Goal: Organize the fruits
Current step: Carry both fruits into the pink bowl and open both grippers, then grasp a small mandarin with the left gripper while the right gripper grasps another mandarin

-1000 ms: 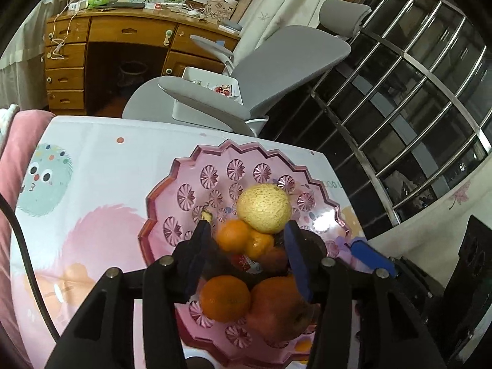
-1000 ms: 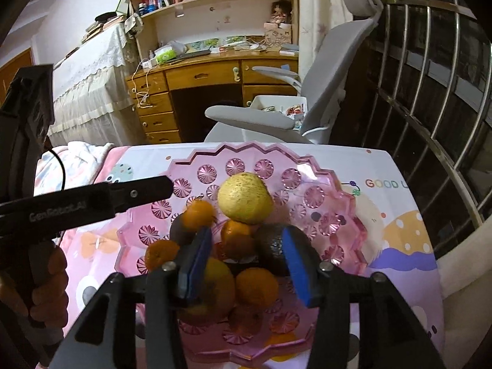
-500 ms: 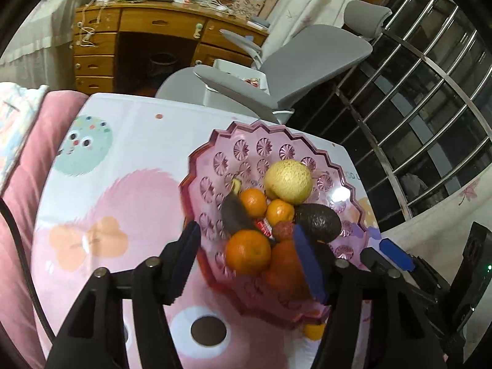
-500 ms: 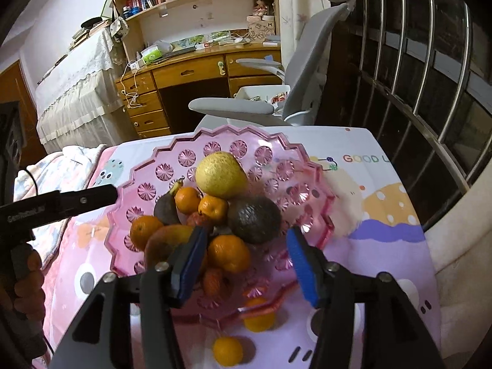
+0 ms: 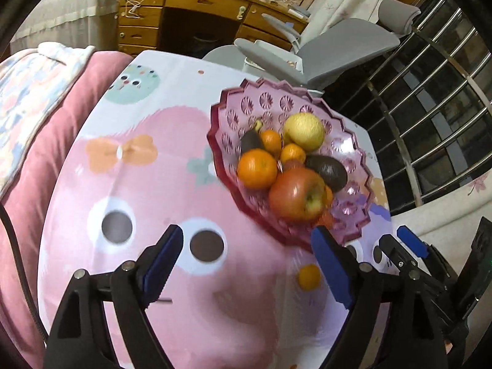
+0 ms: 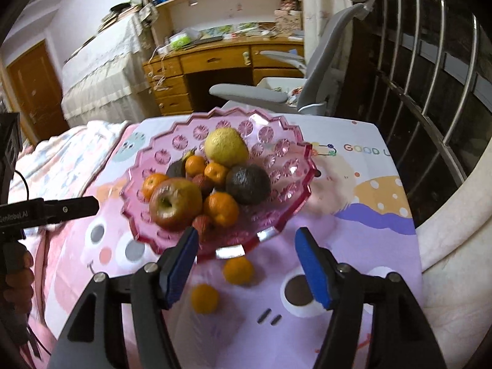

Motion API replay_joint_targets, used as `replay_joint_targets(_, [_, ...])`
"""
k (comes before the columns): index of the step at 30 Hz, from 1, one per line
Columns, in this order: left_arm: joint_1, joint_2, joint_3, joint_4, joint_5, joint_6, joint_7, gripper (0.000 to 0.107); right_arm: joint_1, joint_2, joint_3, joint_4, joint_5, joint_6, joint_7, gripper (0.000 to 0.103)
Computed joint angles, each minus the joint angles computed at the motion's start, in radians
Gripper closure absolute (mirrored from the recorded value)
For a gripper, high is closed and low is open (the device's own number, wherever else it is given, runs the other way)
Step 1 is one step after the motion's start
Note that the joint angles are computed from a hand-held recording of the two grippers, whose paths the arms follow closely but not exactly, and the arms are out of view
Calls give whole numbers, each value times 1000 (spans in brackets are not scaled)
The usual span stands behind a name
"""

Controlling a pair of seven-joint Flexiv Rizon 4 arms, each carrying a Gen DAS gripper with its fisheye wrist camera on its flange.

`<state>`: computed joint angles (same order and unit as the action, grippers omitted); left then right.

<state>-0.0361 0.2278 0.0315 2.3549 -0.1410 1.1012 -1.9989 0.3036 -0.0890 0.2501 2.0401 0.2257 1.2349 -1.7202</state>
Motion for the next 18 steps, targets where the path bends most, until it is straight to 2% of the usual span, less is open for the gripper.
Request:
replay_joint_targets(10, [-42, -1, -54, 1, 23, -46, -162, 22, -27, 35, -10, 0, 118, -80, -261, 37])
replay_joint_targets(18, [-87, -55, -64, -12, -7, -50, -215, 22, -39, 11, -16, -18, 175, -118, -431, 37])
